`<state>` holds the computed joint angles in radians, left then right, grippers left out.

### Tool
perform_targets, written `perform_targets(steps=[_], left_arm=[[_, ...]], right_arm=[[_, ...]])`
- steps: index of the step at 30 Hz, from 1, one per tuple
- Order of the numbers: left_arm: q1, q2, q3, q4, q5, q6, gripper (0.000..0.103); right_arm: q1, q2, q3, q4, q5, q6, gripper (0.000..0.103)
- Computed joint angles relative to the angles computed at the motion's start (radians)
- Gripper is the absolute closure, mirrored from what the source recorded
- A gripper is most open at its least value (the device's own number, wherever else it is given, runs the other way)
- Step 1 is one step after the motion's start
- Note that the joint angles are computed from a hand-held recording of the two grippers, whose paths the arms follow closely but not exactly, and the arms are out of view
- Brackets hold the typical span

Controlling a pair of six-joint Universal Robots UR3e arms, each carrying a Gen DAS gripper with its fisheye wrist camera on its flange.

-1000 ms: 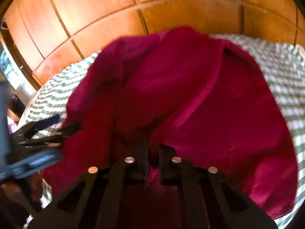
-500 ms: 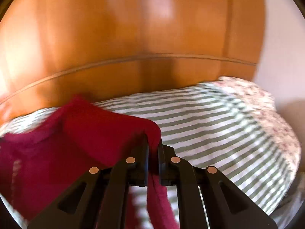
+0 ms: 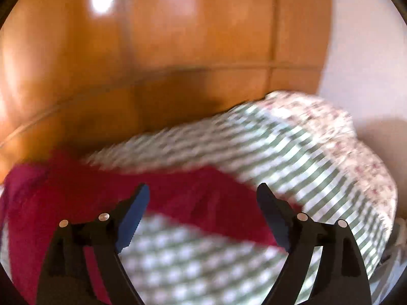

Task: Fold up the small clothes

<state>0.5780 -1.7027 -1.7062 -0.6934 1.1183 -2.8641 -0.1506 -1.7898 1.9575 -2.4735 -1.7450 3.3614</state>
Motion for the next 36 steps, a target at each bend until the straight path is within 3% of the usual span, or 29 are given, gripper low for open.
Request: perform_targets(steps=[4, 9, 11, 13, 15, 16, 17, 19, 20, 21, 23, 26, 29, 31, 32, 33, 36], left_arm=[[0.101, 0.255, -0.303, -0.215, -0.170, 0.250, 0.031], [0.227, 0.516, -0.473, -0.651, -0.258, 0.569, 0.031], [0.240, 0.591, -0.514, -0.731, -0.249, 0.620, 0.032], [0.244, 0.648, -0.565, -0.774, -0.233, 0.655, 0.044], [0.214, 0.673, -0.606, -0.735, -0.201, 0.631, 0.064], [0.203, 0.684, -0.626, -0.697, -0.191, 0.615, 0.084], [0.200, 0.693, -0.632, -0.695, -0.185, 0.612, 0.091], [0.255, 0.729, -0.609, -0.789, -0.218, 0.660, 0.093], [0.298, 0.767, -0.586, -0.875, -0.237, 0.715, 0.094], [0.375, 0.823, -0.537, -1.041, -0.259, 0.819, 0.096], [0.495, 0.895, -0.465, -1.281, -0.267, 0.981, 0.096], [0.624, 0.944, -0.420, -1.465, -0.213, 1.141, 0.096], [0.609, 0.969, -0.502, -1.382, -0.165, 1.108, 0.095], [0.570, 1.000, -0.573, -1.266, -0.120, 1.020, 0.094], [0.571, 1.003, -0.585, -1.246, -0.114, 1.006, 0.082], [0.584, 1.014, -0.591, -1.225, -0.124, 0.987, 0.063], [0.670, 1.069, -0.573, -1.203, -0.186, 0.992, 0.054]], right_arm=[[0.021, -0.224, 0.196, 0.147, 0.193, -0.013, 0.018], [0.194, -0.334, 0.328, 0.210, 0.229, 0.073, 0.021], [0.251, -0.330, 0.353, 0.198, 0.225, 0.107, 0.044], [0.307, -0.299, 0.368, 0.159, 0.203, 0.141, 0.063], [0.385, -0.240, 0.346, 0.124, 0.139, 0.178, 0.075], [0.393, -0.233, 0.338, 0.121, 0.133, 0.182, 0.089], [0.407, -0.233, 0.318, 0.134, 0.113, 0.190, 0.093], [0.433, -0.268, 0.269, 0.177, 0.070, 0.183, 0.094], [0.427, -0.300, 0.252, 0.201, 0.069, 0.165, 0.094], [0.436, -0.326, 0.231, 0.225, 0.060, 0.160, 0.094], [0.464, -0.385, 0.188, 0.290, 0.035, 0.153, 0.095], [0.517, -0.446, 0.180, 0.380, 0.003, 0.178, 0.095], [0.560, -0.486, 0.249, 0.436, -0.005, 0.253, 0.095], [0.606, -0.458, 0.286, 0.453, -0.037, 0.319, 0.096], [0.600, -0.467, 0.304, 0.461, -0.027, 0.344, 0.096], [0.586, -0.487, 0.320, 0.463, -0.017, 0.349, 0.095], [0.606, -0.503, 0.304, 0.466, -0.061, 0.404, 0.086]])
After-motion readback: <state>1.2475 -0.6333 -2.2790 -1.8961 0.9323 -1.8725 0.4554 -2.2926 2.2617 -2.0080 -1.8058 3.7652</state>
